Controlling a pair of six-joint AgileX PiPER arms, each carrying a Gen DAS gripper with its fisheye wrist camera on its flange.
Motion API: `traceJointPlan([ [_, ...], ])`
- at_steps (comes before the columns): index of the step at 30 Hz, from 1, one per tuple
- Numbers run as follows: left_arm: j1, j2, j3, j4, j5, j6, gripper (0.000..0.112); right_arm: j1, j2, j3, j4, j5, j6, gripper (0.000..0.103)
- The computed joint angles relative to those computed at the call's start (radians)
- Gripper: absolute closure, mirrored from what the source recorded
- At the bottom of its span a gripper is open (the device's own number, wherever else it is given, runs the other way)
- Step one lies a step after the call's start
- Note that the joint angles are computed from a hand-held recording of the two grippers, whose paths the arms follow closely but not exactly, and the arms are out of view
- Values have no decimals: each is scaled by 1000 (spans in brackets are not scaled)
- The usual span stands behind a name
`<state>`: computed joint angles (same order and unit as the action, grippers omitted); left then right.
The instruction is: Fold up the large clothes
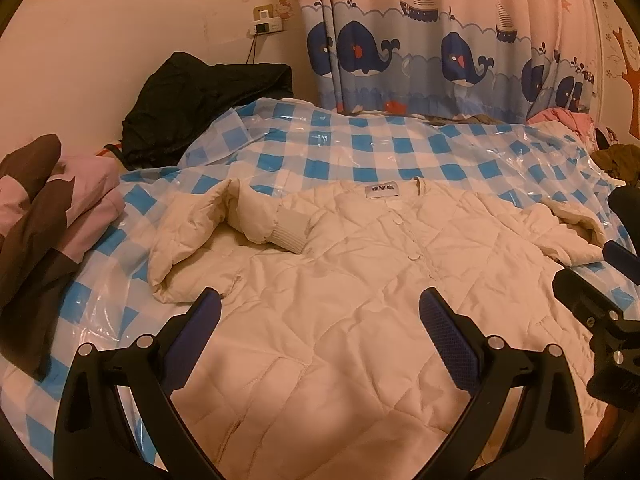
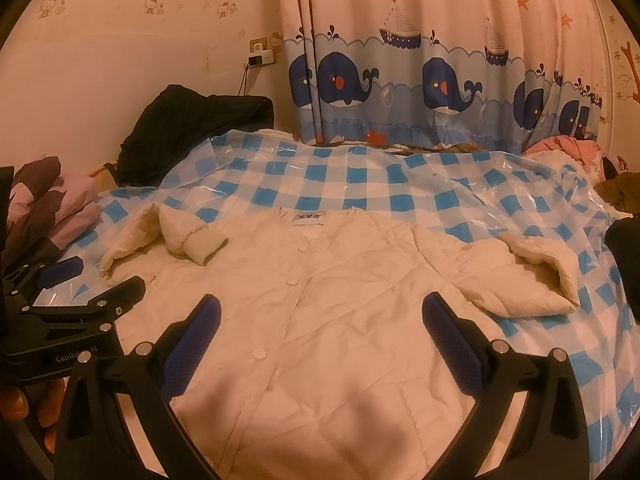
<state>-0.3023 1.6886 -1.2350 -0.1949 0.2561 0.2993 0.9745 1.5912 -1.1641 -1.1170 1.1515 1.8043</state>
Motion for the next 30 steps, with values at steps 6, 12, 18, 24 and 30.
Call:
traceJointPlan([
  [6, -3, -2, 5, 16, -5, -16, 17, 1, 5, -2, -2, -4, 0, 6],
  [12, -1, 2, 3, 20, -2, -17, 17, -2, 12, -9, 14, -2, -16, 6],
  [18, -17, 40, -30, 135, 34, -130, 17, -39, 20, -11, 76, -38, -70, 6],
  [24, -36, 63, -47, 216, 53, -207, 17, -74, -17, 37, 105, -93, -70, 6],
  [30, -38, 73, -70, 193, 79, -198, 17, -140, -76, 30, 103, -14, -307, 6],
])
